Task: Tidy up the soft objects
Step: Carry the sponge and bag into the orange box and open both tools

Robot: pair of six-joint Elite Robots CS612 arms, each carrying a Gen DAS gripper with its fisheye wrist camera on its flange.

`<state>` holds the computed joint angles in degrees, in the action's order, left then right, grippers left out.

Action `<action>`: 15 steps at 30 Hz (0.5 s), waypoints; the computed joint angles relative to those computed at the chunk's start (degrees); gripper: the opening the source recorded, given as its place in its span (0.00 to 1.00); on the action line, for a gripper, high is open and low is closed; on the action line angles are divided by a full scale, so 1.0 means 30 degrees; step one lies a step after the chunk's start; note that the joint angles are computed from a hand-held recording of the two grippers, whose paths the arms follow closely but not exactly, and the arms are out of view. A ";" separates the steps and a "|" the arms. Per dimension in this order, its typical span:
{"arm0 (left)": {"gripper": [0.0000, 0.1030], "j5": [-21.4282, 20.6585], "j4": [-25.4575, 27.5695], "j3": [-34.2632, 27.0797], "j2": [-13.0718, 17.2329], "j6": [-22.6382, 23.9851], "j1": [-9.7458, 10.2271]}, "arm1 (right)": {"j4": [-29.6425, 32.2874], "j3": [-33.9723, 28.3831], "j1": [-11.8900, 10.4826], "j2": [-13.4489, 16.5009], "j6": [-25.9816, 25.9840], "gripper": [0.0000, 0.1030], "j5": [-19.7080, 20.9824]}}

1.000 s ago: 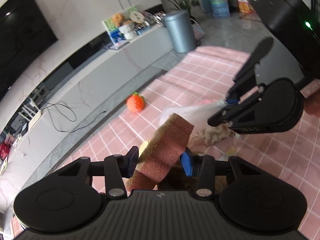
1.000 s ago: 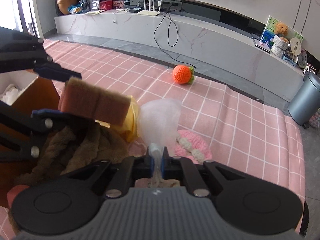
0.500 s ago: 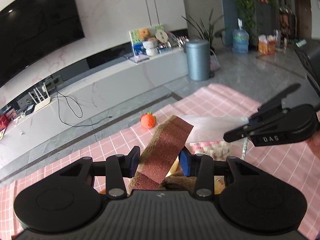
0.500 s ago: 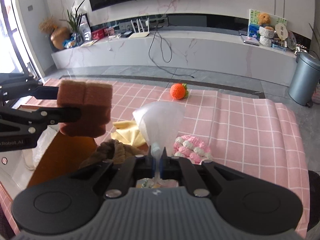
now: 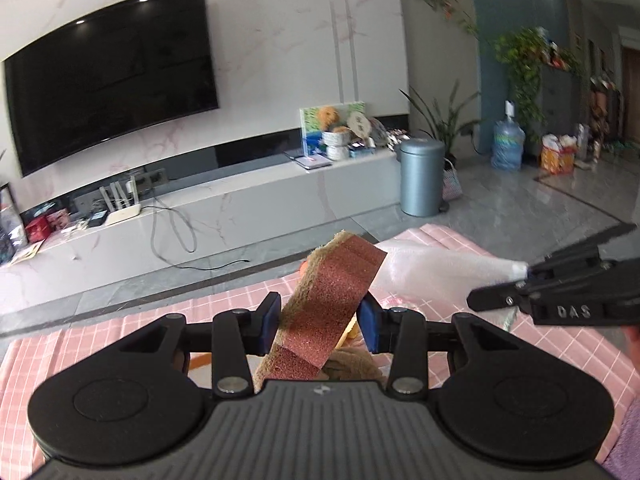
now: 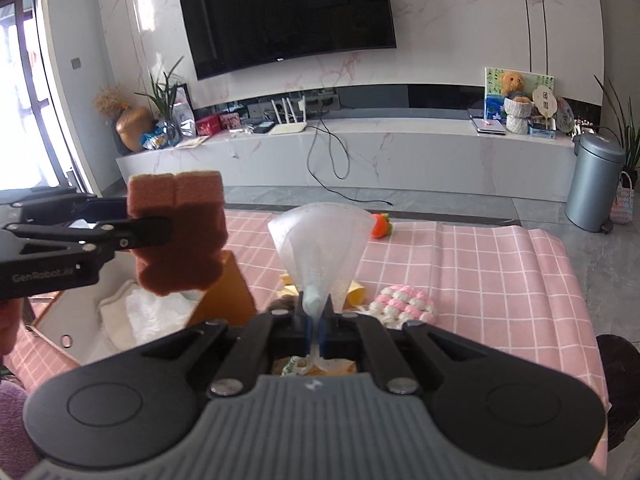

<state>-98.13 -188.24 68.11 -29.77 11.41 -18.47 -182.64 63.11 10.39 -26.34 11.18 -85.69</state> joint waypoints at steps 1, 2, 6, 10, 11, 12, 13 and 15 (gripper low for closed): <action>0.45 0.0074 -0.0338 0.0267 -0.0104 -0.0298 0.0041 | -0.0274 0.0248 0.0126 -0.0119 0.0044 0.00 -0.0051; 0.45 0.0077 -0.0646 0.0538 -0.0210 -0.0639 0.0103 | -0.0452 0.0413 0.0269 -0.0215 0.0019 0.00 -0.0164; 0.45 0.0044 -0.1187 0.1242 -0.0511 -0.1961 0.0444 | -0.1083 0.0730 0.0782 -0.0367 0.0265 0.00 -0.0227; 0.45 0.0072 -0.1223 0.1783 -0.0753 -0.2927 0.0850 | -0.1077 0.0427 0.1273 -0.0260 0.0462 0.00 -0.0082; 0.45 0.0064 -0.1223 0.1906 -0.0816 -0.3100 0.0951 | -0.1040 0.0320 0.1390 -0.0220 0.0528 0.00 -0.0054; 0.45 0.0088 -0.1266 0.2010 -0.0858 -0.3264 0.1044 | -0.0999 0.0177 0.1504 -0.0158 0.0583 0.00 0.0005; 0.45 0.0121 -0.1319 0.2152 -0.0923 -0.3391 0.1146 | -0.0947 0.0070 0.1600 -0.0112 0.0643 0.00 0.0045; 0.45 0.0238 -0.1365 0.2359 -0.1015 -0.3649 0.1318 | -0.0644 -0.0290 0.1792 0.0036 0.0739 0.00 0.0162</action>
